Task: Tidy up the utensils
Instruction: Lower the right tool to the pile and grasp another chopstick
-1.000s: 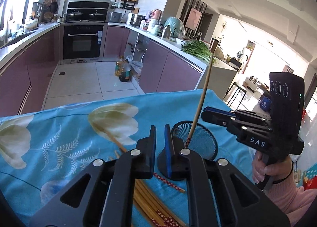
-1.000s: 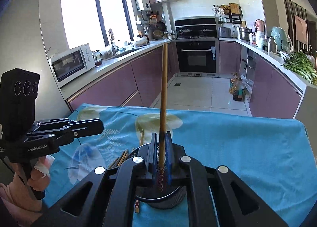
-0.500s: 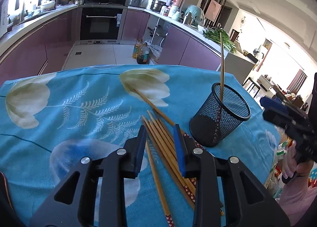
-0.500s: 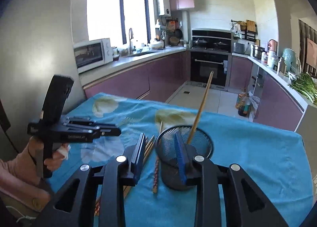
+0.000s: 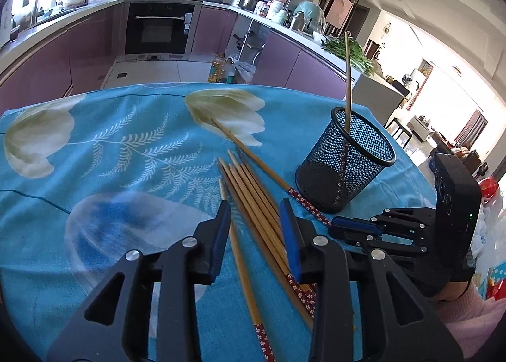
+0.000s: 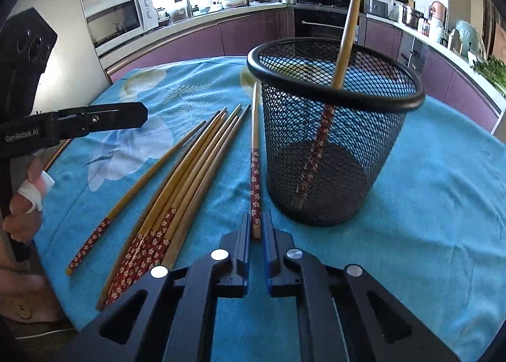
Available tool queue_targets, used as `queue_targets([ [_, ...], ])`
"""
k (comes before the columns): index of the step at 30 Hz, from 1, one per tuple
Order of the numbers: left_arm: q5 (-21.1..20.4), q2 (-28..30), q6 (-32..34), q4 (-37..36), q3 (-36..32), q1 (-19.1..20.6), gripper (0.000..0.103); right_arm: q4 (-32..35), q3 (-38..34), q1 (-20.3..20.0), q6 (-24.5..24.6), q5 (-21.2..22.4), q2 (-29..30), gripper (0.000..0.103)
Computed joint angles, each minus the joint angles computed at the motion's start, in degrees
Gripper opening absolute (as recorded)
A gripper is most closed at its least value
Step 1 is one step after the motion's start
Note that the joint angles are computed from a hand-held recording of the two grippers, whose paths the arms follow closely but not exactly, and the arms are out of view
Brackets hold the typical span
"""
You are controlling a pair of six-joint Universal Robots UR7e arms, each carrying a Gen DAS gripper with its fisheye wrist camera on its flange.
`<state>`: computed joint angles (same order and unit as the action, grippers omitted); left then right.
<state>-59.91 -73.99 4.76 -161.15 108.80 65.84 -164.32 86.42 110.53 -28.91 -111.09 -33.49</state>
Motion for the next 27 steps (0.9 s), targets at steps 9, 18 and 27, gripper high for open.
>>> queue_targets([
  [9, -0.9, 0.2, 0.6, -0.3, 0.5, 1.0, 0.033, 11.4, 7.1, -0.3, 1.7, 0.6, -8.7, 0.011],
  [18, 0.1, 0.0, 0.4, -0.6, 1.5, 0.8, 0.036, 1.7, -1.2, 2.5, -3.2, -4.5, 0.8, 0.017],
  [27, -0.4, -1.1, -0.7, -0.7, 2.2, 1.9, 0.039, 3.4, -5.1, 2.4, -1.9, -5.6, 3.7, 0.011],
])
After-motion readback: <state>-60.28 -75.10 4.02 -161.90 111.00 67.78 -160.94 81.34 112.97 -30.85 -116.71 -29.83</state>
